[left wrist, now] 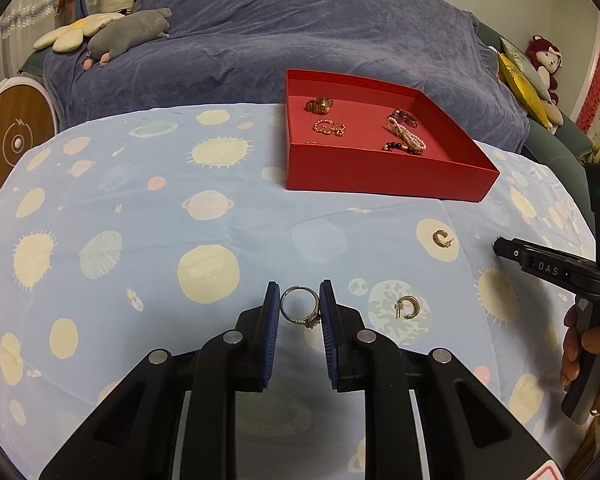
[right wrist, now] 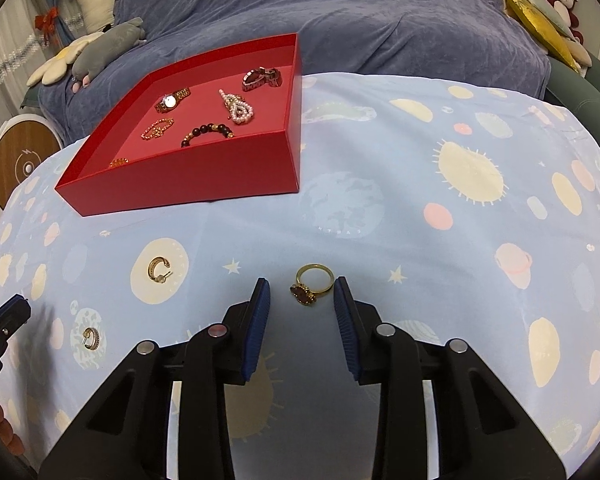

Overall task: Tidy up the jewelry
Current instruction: 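Close the right tool on the gold ring with the red stone, then carry both rings into the red box and open both tools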

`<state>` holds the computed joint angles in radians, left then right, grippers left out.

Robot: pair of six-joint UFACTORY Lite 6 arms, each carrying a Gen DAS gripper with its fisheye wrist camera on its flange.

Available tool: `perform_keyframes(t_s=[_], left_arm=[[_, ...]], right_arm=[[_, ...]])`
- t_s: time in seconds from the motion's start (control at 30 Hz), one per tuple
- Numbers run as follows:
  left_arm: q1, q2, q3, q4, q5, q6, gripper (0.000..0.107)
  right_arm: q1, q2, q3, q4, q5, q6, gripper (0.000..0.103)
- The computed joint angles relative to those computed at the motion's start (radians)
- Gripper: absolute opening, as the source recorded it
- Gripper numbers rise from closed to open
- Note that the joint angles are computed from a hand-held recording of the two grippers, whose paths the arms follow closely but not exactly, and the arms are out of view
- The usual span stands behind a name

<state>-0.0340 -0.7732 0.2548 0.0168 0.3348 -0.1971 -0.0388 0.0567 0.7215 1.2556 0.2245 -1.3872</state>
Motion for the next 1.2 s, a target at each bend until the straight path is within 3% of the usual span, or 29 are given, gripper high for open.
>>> perform_keyframes(t_s=[0.3, 0.53, 0.73, 0.87, 0.97, 1.07, 1.2], left_arm=[[-0.002, -0.002, -0.003, -0.007, -0.001, 0.005, 0.017], [0.019, -0.001, -0.002, -0.080, -0.004, 0.078, 0.017], [0.067, -0.030, 0.017, -0.221, 0.042, 0.224, 0.017], [0.061, -0.019, 0.116, -0.248, 0.098, 0.247, 0.017], [0.017, 0.089, 0.271, -0.168, 0.078, 0.167, 0.017], [0.002, 0.300, 0.481, -0.183, 0.044, 0.189, 0.017], [-0.035, 0.604, 0.765, -0.021, -0.013, 0.049, 0.017]], right_arm=[[-0.026, 0.019, 0.018, 0.028, 0.013, -0.030, 0.017], [-0.032, -0.033, 0.000, 0.009, 0.055, -0.014, 0.014], [-0.050, -0.156, -0.030, -0.081, 0.163, 0.078, 0.014], [-0.049, -0.260, -0.002, -0.190, 0.258, 0.188, 0.014], [-0.025, -0.237, 0.112, -0.246, 0.294, 0.263, 0.014], [0.002, -0.103, 0.294, -0.275, 0.318, 0.337, 0.014], [0.062, 0.118, 0.568, -0.360, 0.282, 0.464, 0.014]])
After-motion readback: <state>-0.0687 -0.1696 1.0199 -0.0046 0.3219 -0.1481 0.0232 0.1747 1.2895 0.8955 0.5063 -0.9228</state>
